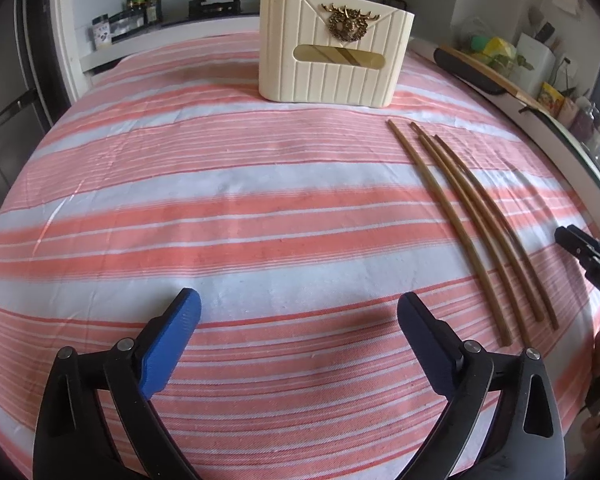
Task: Organize utensils
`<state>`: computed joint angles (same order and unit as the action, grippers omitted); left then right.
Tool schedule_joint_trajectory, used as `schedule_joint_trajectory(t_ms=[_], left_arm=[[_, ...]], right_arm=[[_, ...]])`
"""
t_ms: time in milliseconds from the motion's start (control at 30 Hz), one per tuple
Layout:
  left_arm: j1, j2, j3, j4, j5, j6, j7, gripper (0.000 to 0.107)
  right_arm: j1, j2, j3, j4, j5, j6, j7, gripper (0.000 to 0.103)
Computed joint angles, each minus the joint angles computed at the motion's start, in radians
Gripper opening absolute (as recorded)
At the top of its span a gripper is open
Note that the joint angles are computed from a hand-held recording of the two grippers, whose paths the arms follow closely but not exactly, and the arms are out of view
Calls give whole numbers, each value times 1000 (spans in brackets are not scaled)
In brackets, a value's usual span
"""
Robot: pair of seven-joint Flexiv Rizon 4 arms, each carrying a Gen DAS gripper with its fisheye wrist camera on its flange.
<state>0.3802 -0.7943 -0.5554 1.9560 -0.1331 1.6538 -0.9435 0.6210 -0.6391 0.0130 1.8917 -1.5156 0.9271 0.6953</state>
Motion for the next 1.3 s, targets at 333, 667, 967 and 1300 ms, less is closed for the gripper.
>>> schedule_joint_trajectory(t_ms=[333,667,967,1300], left_arm=[[7,-1,-10,1,0,-3,0,100],[6,8,-99,-62,-66,-75,10,100],[-264,-48,112,-232,-113,-126,-2,93],[-330,-61,187,-239,-85,-51,10,13]], right_arm=[[4,-1,0,-1,15,-4,-14,44],[-4,2,0,4,-8,8,2,44],[-9,2,2,5,-16,13,9,44],[-10,2,3,6,-17,12,9,44]])
